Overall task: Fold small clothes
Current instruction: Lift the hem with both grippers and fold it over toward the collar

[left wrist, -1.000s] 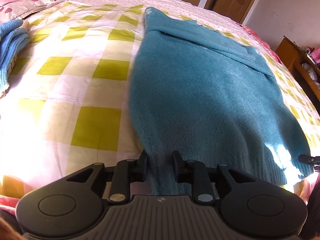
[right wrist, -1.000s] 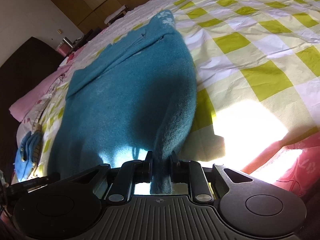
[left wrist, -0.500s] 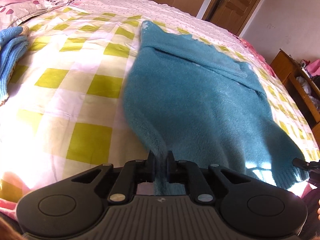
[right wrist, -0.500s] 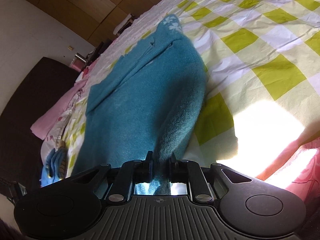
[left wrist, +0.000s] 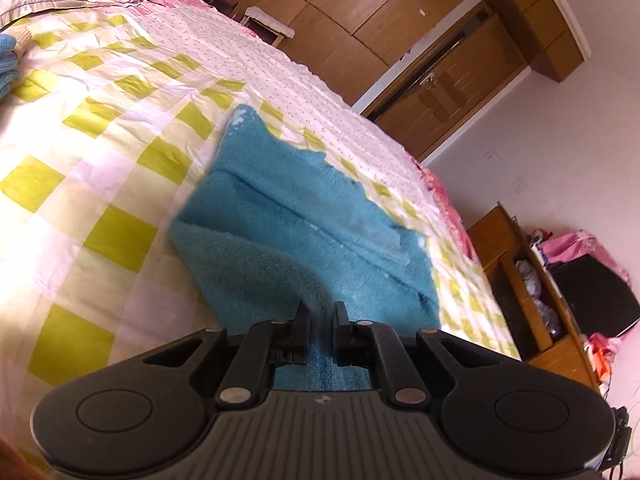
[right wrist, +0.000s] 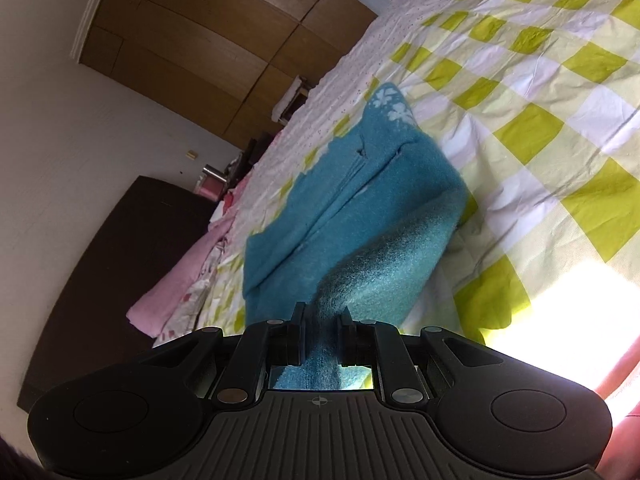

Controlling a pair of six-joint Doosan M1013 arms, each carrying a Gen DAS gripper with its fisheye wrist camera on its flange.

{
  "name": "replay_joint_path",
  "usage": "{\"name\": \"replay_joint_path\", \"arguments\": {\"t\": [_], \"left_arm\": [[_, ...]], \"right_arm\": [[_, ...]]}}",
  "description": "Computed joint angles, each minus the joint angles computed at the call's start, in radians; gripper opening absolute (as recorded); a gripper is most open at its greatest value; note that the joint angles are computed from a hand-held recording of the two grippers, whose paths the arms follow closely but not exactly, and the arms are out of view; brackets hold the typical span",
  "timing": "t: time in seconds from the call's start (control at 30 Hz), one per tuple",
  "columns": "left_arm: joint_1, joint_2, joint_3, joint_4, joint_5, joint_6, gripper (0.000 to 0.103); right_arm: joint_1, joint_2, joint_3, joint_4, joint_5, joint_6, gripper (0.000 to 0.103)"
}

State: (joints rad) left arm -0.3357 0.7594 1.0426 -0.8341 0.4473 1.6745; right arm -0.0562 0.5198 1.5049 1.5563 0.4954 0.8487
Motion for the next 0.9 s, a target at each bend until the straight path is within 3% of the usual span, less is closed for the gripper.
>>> {"name": "replay_joint_path", "arguments": {"t": [0.23,0.43,0.63,0.9], "left_arm": [[0.015,0.052,-0.089,-0.164,-0.014,0.082,0.015],[0.022,0.123,-0.213,-0.176,0.001,0.056,0.015],[0.026,0.209,-0.360,-0.137,0.021,-0.011,0.015],[0.030,0.321,-0.553,-0.032,0.042,-0.163,0.015]], "right_arm": [[0.001,0.042,-0.074,0.127,0.005,-0.065,0.014],[0.000,0.093,-0.152,0.191,-0.001,-0.073,0.014],[-0.002,0.142,-0.225,0.204,-0.018,-0.059,0.014],[-0.005,0.212,-0.346,0.099,-0.051,0.052,0.014]]}}
